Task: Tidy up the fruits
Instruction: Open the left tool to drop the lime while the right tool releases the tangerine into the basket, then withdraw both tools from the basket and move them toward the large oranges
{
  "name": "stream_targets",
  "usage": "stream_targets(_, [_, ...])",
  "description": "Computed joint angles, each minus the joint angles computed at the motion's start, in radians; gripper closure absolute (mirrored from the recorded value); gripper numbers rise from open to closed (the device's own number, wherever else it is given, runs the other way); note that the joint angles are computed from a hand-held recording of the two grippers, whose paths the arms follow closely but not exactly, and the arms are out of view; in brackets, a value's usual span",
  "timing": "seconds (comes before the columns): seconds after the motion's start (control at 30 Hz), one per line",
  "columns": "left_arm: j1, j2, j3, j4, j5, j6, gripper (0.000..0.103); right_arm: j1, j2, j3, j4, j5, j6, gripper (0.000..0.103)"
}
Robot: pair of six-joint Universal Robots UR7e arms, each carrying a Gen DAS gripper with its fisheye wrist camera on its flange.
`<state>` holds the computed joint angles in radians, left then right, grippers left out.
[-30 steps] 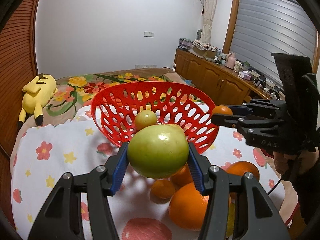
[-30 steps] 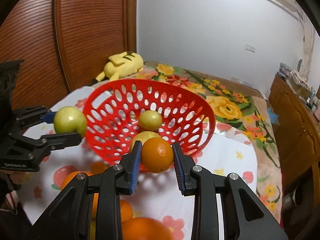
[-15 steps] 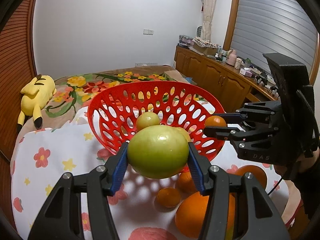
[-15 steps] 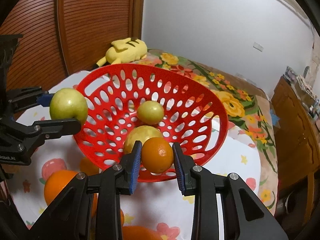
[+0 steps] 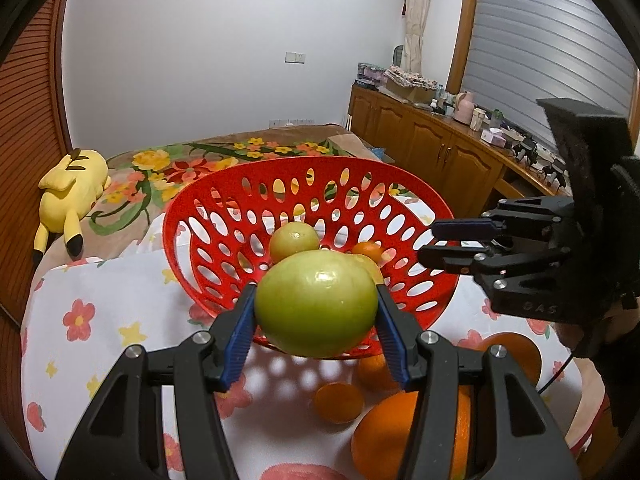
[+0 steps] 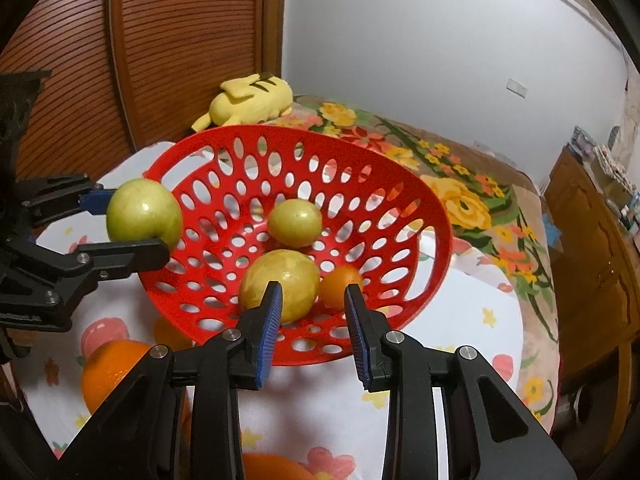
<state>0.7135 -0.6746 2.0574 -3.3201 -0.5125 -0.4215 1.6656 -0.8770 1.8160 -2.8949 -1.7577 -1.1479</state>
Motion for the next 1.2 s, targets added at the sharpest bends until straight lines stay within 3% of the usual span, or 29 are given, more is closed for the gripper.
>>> stream_targets(0.33, [0.014,0.019,-0.041,0.066,0.002,-0.006,0.048,-0.014,-0.033,0.009,0.009,0.036,0.014,0.073])
stream_targets(0.67, [0.003,0.025,-0.043,0.044,0.016,0.004,0.046,-0.028,-0.059,0.029,0.004,0.056,0.021,0.073])
stream_targets(1.2, [-0.082,0.009,0.033,0.054,0.047,-0.087,0.043,-0.065,-0.188,0.162,-0.022,0.144,0.061,0.069])
